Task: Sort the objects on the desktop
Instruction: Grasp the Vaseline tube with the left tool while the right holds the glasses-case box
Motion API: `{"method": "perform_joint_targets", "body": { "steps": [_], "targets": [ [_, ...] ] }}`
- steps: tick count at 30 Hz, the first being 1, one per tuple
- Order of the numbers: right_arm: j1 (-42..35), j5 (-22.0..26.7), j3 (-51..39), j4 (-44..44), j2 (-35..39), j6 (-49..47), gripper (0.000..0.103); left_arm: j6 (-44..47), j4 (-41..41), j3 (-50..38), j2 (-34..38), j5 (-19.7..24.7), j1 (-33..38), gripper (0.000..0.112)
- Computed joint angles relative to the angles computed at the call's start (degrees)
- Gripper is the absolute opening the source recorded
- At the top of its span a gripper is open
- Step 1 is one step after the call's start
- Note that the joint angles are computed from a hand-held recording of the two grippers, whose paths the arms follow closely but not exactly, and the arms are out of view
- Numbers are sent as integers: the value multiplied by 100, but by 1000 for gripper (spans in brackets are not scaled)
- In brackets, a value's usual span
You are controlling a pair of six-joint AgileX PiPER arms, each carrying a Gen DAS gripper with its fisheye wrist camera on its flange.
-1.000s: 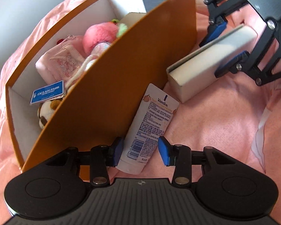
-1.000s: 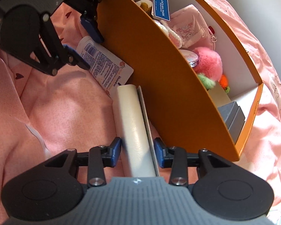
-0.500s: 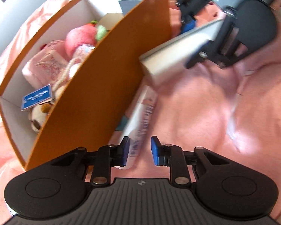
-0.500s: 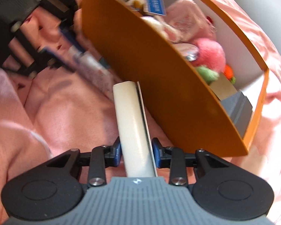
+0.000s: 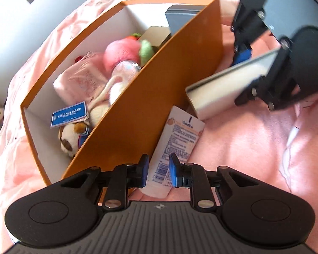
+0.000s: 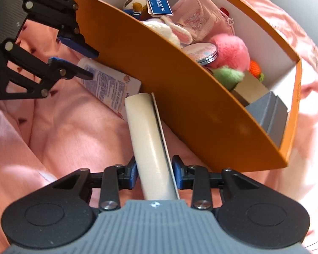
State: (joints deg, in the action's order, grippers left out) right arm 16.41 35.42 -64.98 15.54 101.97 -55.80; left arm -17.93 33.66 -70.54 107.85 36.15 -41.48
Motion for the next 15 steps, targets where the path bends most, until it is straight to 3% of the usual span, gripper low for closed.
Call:
{"method": "perform_joint_targets", "body": {
  "steps": [3, 5, 9, 15],
  "targets": [
    [156, -235, 255, 269, -96, -501, 33, -117, 219, -70, 47, 160, -164, 25],
    [199, -200, 274, 478, -87, -812, 33, -49, 360, 15, 12, 158, -166, 33],
    [247, -47, 303, 913, -74, -1489, 33, 319, 329, 142, 7, 224, -62, 36],
    [426, -159, 437, 792, -130, -1415, 33, 1671, -527, -42, 300, 79, 400, 42]
  ]
}}
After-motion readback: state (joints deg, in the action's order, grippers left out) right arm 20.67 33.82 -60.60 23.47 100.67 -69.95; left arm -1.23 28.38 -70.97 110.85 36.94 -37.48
